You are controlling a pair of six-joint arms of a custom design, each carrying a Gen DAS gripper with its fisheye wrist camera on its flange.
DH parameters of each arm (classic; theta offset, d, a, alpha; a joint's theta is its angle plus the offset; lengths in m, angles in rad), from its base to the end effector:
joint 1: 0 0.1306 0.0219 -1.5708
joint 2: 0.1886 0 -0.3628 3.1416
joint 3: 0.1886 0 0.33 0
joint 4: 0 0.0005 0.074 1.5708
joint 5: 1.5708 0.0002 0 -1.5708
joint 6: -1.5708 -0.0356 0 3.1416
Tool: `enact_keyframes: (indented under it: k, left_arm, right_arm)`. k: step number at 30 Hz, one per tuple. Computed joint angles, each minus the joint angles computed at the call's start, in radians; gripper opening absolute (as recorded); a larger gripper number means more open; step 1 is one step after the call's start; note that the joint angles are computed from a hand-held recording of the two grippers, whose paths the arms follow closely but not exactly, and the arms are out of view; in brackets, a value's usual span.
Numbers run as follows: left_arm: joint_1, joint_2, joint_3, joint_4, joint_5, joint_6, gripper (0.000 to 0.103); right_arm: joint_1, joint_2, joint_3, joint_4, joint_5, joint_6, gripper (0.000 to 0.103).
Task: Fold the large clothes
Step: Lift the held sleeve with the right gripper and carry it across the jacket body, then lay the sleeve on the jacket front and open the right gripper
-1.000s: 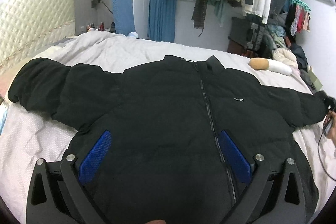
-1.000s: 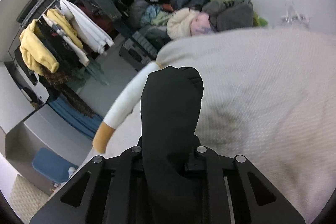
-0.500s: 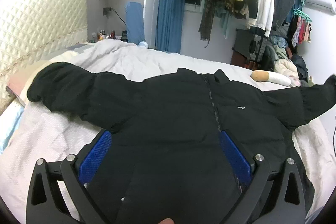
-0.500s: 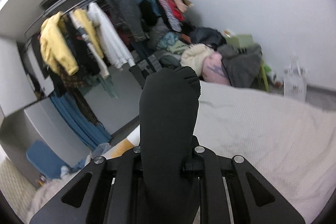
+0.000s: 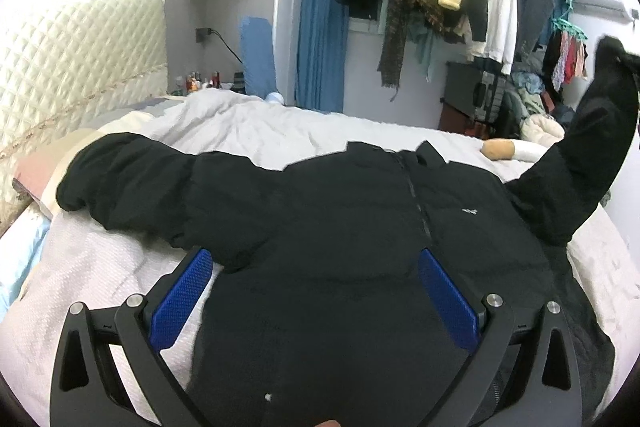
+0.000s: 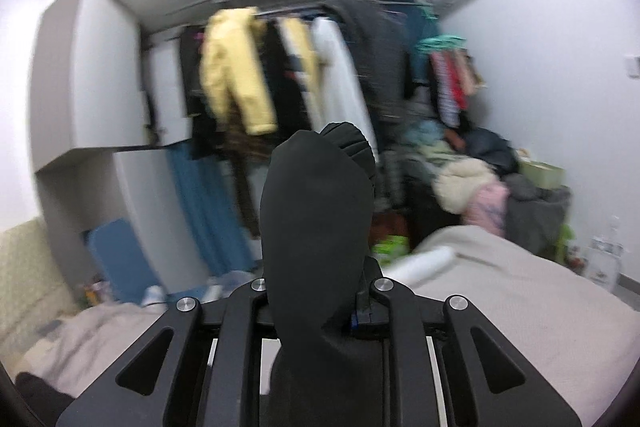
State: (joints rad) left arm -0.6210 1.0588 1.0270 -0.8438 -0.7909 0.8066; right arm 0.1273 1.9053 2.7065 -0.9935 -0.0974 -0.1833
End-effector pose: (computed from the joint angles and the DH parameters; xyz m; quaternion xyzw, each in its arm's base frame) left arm 0.2582 -0.1542 0.3879 -0.2111 0.8517 0.0680 0.4747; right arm 0.5354 0.0715 0.6608 -0.0094 0.7714 0.1354 0.6217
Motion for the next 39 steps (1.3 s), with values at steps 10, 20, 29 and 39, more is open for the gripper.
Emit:
enact_keyframes:
  k: [10,20,29,39]
  left_arm:
    - [0.041,-0.041,-0.039,0.009,0.016,-0.008,0.103]
    - [0.097,-0.067,-0.077,0.055,0.072,-0.007,0.103]
    - [0.144,-0.076,-0.106,0.084,0.118,0.002,0.103]
    - [0.152,-0.044,-0.103,0.100,0.137,-0.008,0.103]
  right_arm:
    - [0.347,0.042,0.035,-0.062,0.000,0.178,0.016]
    - [0.567,-0.058,-0.416,0.084,-0.043,0.272,0.018]
    - [0.664,-0.030,-0.684,0.166,0.000,0.304,0.020]
    - [0.658,0.015,-0.690,0.116,-0.052,0.304,0.046]
